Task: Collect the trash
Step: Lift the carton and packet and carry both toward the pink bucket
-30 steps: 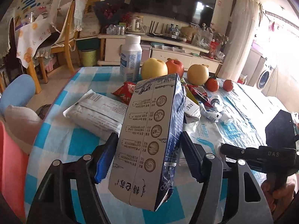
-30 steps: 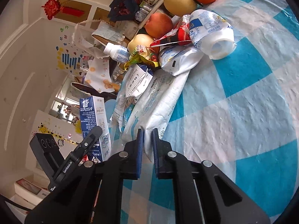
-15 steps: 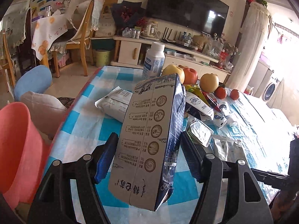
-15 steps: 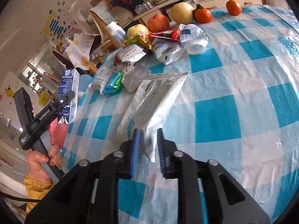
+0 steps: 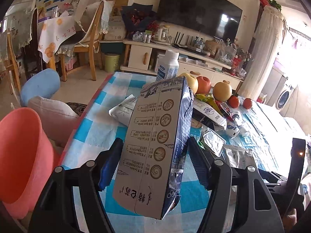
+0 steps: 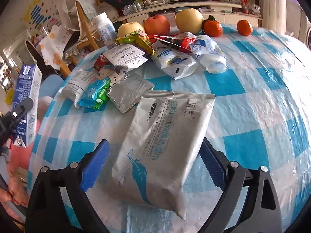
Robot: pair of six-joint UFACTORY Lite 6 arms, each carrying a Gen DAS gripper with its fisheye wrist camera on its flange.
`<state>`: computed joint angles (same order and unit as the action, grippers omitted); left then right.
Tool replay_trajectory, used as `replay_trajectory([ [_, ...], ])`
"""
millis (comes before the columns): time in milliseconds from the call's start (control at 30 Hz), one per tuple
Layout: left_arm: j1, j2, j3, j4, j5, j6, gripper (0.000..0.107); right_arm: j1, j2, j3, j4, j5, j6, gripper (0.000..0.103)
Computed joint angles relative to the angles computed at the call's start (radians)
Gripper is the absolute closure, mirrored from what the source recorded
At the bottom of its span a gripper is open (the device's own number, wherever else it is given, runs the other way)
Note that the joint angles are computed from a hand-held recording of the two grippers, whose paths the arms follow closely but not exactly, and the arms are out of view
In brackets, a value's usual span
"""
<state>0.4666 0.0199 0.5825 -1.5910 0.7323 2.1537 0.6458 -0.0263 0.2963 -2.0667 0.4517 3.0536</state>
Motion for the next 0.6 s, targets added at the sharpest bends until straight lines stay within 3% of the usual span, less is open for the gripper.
replay_trajectory([
  [167, 0.011, 0.009, 0.012, 0.009, -0.006, -0.021, 0.038, 0.092, 0.164, 0.129, 0.295, 0.075, -0.317, 0.010],
  [200, 0.020, 0.015, 0.018, 0.015, 0.001, -0.023, 0.038, 0.090, 0.167, 0.131, 0.301, 0.077, -0.330, 0.012],
  [267, 0.027, 0.020, 0.025, 0.022, 0.004, -0.032, 0.038, 0.105, 0.162, 0.127, 0.325, 0.093, -0.361, 0.028],
  [600, 0.073, 0.021, 0.039, 0.043, 0.020, -0.057, 0.038, 0.128, 0.040, 0.040, 0.288, 0.090, -0.327, 0.042],
])
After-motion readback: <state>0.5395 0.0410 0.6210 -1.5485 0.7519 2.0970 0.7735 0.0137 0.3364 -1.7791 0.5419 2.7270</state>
